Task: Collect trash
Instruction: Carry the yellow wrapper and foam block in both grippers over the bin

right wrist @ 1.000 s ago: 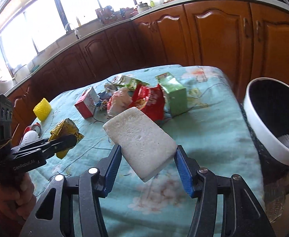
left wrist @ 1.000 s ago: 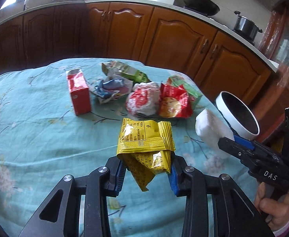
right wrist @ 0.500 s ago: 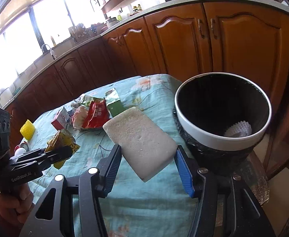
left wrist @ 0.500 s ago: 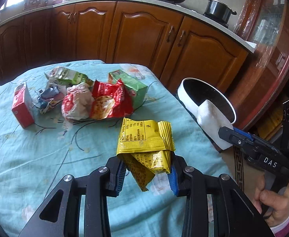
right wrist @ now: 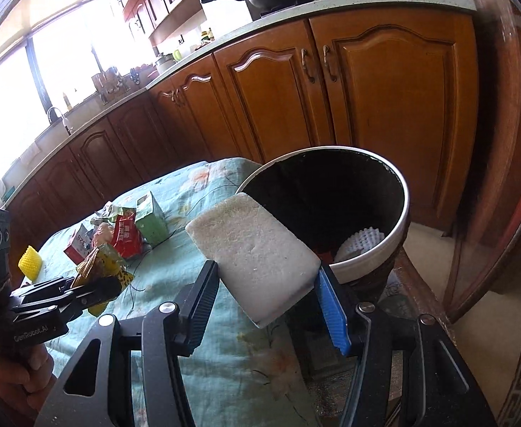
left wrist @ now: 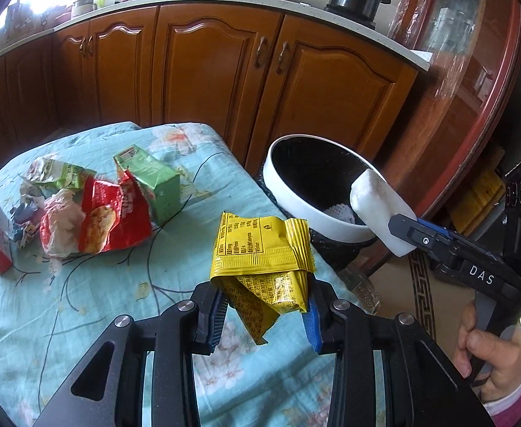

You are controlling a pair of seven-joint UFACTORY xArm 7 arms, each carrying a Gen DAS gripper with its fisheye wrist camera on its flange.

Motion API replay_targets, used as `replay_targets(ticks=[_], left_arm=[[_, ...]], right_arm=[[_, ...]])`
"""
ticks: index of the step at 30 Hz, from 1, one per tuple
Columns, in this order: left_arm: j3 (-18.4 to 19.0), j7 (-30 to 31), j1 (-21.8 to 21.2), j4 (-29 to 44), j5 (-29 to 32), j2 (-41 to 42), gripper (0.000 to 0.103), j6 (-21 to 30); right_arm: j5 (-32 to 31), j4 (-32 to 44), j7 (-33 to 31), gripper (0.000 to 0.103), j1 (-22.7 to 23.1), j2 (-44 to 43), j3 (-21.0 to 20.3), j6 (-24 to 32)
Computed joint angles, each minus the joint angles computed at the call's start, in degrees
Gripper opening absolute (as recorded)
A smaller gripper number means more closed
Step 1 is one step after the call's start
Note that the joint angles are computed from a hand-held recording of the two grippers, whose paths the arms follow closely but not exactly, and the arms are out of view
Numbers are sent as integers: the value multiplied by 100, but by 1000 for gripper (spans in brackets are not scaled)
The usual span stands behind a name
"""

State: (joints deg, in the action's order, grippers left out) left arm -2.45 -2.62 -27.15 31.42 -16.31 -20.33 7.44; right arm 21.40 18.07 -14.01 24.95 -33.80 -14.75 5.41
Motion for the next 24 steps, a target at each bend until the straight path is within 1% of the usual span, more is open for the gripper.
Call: replay_targets(ticks=[8,15,16,19,24], left_arm=[[-257,14,83,758,157,780,35,-16],[-501,83,267,1456,268,1503,36,-30],[-542,71,312,1572,318,1616,36,-7],[-683,-212,477,1938,751,1987,36,54],[-750,-426,569,2538,1154,2532,36,225]], right_arm=[[-23,194,-151,57,-92,209,-226,-94],[143,529,-455,57,-58,611,-543,-44],[205,590,-534,57,-25,675,-612,-19],[429,801,-793,57,34,919,-742,58],[738,1173,-1180,57,-89,1314,-692,206]])
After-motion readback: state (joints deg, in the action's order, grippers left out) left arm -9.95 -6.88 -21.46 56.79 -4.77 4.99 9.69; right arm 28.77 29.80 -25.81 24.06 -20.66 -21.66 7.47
